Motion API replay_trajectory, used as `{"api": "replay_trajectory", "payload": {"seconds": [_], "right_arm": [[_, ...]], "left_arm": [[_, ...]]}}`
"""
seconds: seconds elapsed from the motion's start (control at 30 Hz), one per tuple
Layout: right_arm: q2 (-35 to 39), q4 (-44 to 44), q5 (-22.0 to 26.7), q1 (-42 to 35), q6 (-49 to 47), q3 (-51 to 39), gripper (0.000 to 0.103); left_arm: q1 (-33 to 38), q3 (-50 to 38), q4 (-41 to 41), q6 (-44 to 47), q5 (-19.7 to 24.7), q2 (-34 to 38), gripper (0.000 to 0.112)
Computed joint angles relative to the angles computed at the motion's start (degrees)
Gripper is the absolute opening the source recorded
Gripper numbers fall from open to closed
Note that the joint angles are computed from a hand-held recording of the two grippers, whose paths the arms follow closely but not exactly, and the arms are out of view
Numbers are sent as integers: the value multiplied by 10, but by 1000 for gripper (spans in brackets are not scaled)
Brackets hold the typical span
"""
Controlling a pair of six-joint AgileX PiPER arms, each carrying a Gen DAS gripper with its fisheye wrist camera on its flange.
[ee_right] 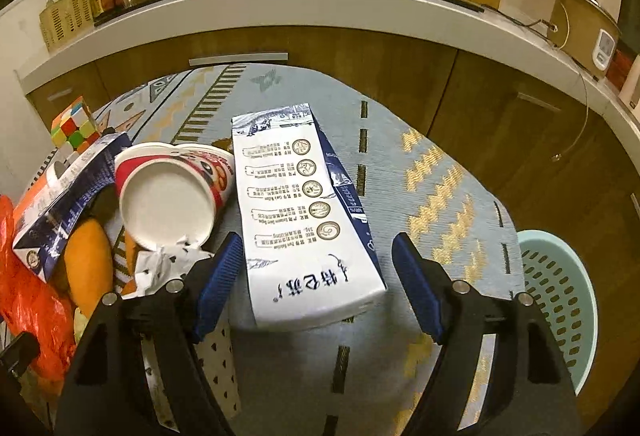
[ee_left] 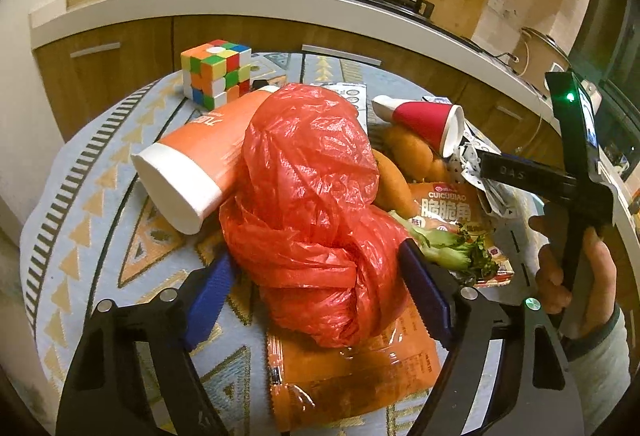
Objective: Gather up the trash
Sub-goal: 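Grasp the white milk carton with the right tool while the left tool grasps the red plastic bag, then carry both items over the blue basket and open both tools to drop them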
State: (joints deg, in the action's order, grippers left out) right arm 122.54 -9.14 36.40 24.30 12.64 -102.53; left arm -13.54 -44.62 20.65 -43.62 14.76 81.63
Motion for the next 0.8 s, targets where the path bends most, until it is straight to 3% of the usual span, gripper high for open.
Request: {"api": "replay_trajectory", "payload": {"seconds": [0.1,0.2,0.37,0.8], "right_arm": [[5,18,5,-5,-5,-7,73],[5,57,5,-15,-37,-7,58],[-24,54,-34,-16,-29,40,56],[-189,24,-160,-57,20,219,56]], "left_arm": [[-17,-1,67,-62,13,-3,67],[-31,2,116,-110,26,-13,54],[-43,20,169,-182,20,-45,44],[-124,2,380,-393,33,-105,41]]}}
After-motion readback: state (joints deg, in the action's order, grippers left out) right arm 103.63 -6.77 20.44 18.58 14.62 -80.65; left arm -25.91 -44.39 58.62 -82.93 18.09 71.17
